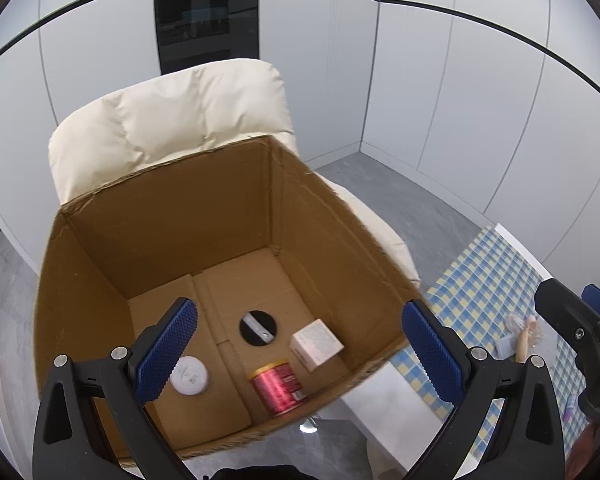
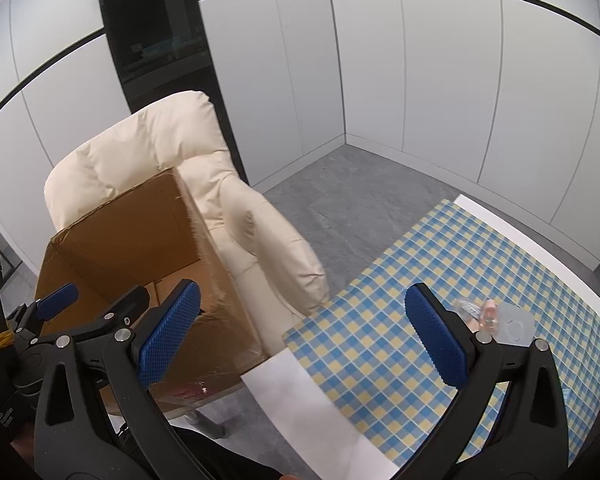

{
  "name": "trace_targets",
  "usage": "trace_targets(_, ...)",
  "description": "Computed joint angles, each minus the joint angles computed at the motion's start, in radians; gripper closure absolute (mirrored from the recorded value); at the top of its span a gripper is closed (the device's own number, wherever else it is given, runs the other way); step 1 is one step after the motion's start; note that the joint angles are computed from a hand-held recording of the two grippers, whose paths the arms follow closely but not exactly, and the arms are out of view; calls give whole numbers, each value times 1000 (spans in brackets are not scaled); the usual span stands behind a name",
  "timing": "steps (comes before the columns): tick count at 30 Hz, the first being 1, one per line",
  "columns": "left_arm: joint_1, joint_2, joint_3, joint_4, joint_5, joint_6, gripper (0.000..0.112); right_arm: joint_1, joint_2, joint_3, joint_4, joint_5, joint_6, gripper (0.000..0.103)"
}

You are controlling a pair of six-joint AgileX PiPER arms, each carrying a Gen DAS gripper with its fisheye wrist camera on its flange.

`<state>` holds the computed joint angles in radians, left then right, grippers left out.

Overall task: Organize objects
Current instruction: 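Move both tools toward the beige sponge and clear container on the tablecloth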

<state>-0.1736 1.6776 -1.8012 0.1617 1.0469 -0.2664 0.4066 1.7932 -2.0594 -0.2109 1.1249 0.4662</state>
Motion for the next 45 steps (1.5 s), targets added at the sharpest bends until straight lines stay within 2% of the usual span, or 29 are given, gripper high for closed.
trace_targets(18,-130,36,-39,13,15,-13,10,-121,-136,175,19,-52,9,0)
trace_targets(45,-264,84,-100,35,40,-34,10,-251,-253,323,24,-77,-11,0)
